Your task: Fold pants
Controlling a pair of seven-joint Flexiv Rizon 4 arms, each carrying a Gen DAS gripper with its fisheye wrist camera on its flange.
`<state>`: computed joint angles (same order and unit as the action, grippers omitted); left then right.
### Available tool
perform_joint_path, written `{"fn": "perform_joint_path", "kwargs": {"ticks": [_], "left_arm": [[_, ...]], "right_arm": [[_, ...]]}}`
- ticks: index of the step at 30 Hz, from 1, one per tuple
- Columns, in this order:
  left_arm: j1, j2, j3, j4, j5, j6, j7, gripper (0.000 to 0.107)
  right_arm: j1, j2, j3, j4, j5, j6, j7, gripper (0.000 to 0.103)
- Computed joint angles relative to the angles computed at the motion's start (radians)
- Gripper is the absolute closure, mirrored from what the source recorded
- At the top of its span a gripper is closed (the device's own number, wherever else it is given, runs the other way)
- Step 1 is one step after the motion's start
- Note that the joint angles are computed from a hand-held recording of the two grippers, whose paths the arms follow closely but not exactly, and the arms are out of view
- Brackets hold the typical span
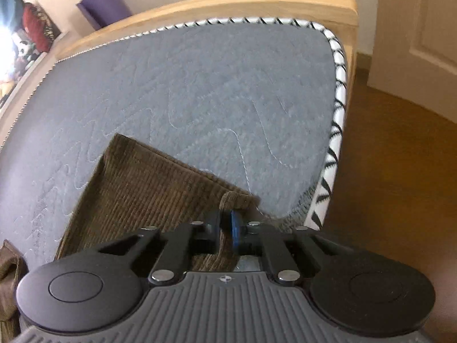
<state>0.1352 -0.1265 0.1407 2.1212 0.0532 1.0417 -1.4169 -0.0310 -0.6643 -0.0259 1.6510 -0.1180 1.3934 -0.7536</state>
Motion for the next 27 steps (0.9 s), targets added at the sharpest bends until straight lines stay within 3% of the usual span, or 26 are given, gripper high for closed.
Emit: {"fn": "perform_joint_path", "kwargs": {"ticks": [2,4,8,11,13,16,18,20,22,27], "left_arm": [[-0.001,0.010,0.000,0.005,-0.004,-0.002,-0.003,0.072],[-0.003,0.019,0.002,0.000,0.018,-0.013,-0.005,0.072],[0.004,0.025,-0.004,0.017,-0.012,0.024,0.033,0.065],[0.013,0.056,-0.010,0.068,-0.106,0.108,0.083,0.060],[0.017,0.063,-0.007,0.074,-0.132,0.093,0.089,0.060],[0.016,0.047,0.005,0.015,-0.015,-0.082,0.015,0.061],[0.002,0.058,-0.001,0.003,0.063,-0.084,0.010,0.060],[-0.006,0.084,-0.004,0.001,0.083,-0.088,-0.012,0.061],[-0.011,0.131,-0.005,0.025,0.075,-0.017,-0.017,0.061],[-0.018,0.213,0.002,0.147,-0.093,0.304,-0.008,0.060]], "right_arm": [[0.058,0.022,-0.082,0.040,-0.031,0.026,0.047,0.099],[0.120,0.054,-0.164,0.081,-0.064,-0.026,0.134,0.100],[0.111,0.092,-0.150,0.109,-0.069,-0.129,0.191,0.100],[0.223,0.134,-0.312,0.193,-0.277,-0.118,0.371,0.103],[0.234,0.156,-0.338,0.231,-0.314,-0.036,0.441,0.099],[0.267,0.174,-0.398,0.282,-0.376,0.147,0.502,0.098],[0.281,0.176,-0.405,0.294,-0.375,0.262,0.454,0.084],[0.360,0.172,-0.478,0.305,-0.372,0.360,0.410,0.077],[0.385,0.168,-0.482,0.293,-0.369,0.427,0.352,0.077],[0.343,0.163,-0.361,0.231,-0.431,0.490,0.196,0.077]]}}
